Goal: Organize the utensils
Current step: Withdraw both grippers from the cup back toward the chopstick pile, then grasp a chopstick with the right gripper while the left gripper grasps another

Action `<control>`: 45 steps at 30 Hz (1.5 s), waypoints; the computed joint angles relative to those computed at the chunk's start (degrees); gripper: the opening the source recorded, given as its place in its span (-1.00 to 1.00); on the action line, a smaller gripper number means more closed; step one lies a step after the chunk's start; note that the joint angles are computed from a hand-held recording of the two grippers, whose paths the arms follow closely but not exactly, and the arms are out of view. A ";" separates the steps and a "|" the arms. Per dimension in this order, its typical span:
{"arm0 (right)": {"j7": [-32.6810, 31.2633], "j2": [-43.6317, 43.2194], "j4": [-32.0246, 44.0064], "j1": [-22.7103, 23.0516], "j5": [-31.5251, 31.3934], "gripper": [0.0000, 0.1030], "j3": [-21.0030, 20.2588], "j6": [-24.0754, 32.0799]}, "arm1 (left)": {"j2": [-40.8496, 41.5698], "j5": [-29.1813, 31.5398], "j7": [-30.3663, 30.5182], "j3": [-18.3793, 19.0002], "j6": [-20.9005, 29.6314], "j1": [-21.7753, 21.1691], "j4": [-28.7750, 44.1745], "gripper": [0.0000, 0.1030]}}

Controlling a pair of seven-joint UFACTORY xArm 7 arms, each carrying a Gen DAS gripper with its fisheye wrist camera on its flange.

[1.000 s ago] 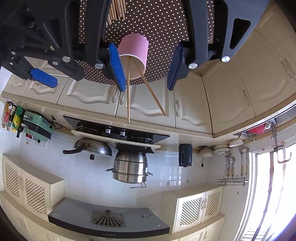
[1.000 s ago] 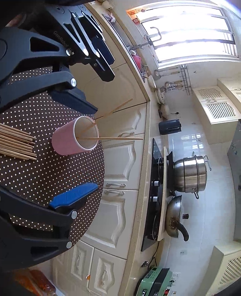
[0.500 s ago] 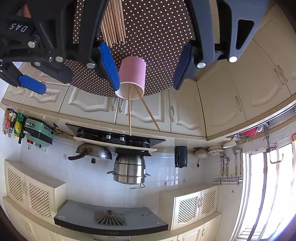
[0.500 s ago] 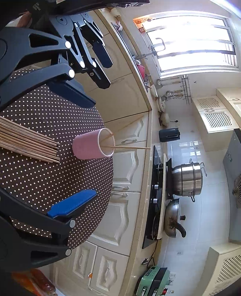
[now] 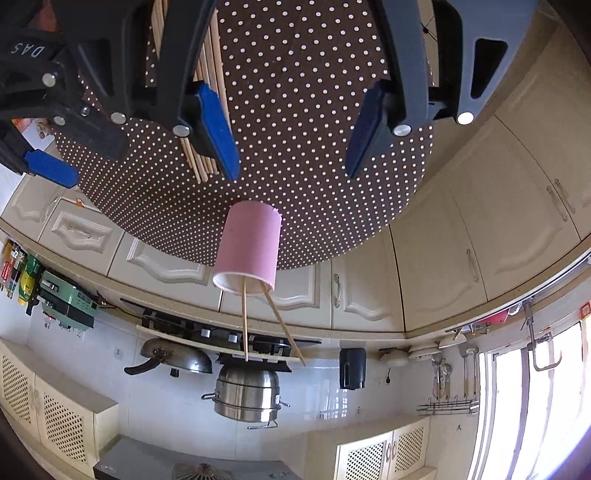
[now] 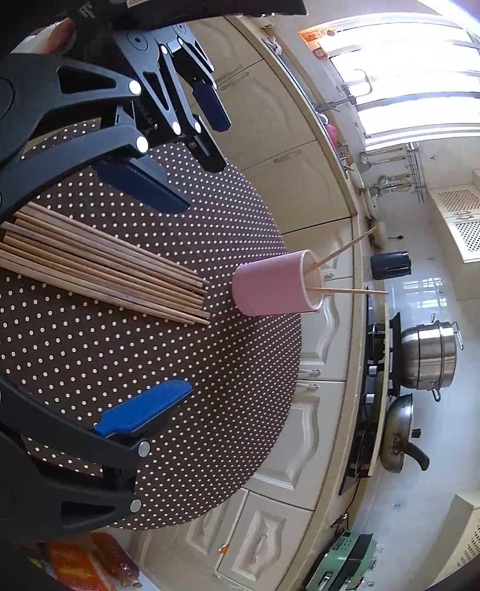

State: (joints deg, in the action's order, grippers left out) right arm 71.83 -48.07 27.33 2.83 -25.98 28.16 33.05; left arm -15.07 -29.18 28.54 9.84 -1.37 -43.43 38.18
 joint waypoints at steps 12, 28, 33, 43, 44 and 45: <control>4.38 4.66 -5.32 2.78 2.56 0.75 -1.80 1.67 | 1.13 -3.44 6.04 2.14 2.13 -3.24 -4.17 0.16; 8.44 10.11 -3.90 3.50 -1.27 0.75 -2.97 3.64 | 4.06 -13.72 13.83 -7.68 7.16 5.65 -1.53 0.16; 8.99 10.37 -3.57 4.12 -1.72 0.78 -3.89 5.09 | 4.77 -17.65 17.44 -9.82 8.67 7.51 -0.50 0.16; 8.22 15.00 -0.41 4.68 -5.83 0.73 -5.41 7.64 | 6.20 -20.53 19.75 -13.94 10.54 11.21 1.03 0.16; 7.71 14.64 -1.15 4.98 -6.20 0.64 -6.31 5.63 | 6.39 -20.08 19.23 -14.37 10.68 11.67 1.17 0.16; 7.27 14.11 -1.83 5.04 -6.82 0.41 -6.70 3.68 | 6.59 -19.80 18.83 -14.66 10.96 12.02 1.36 0.16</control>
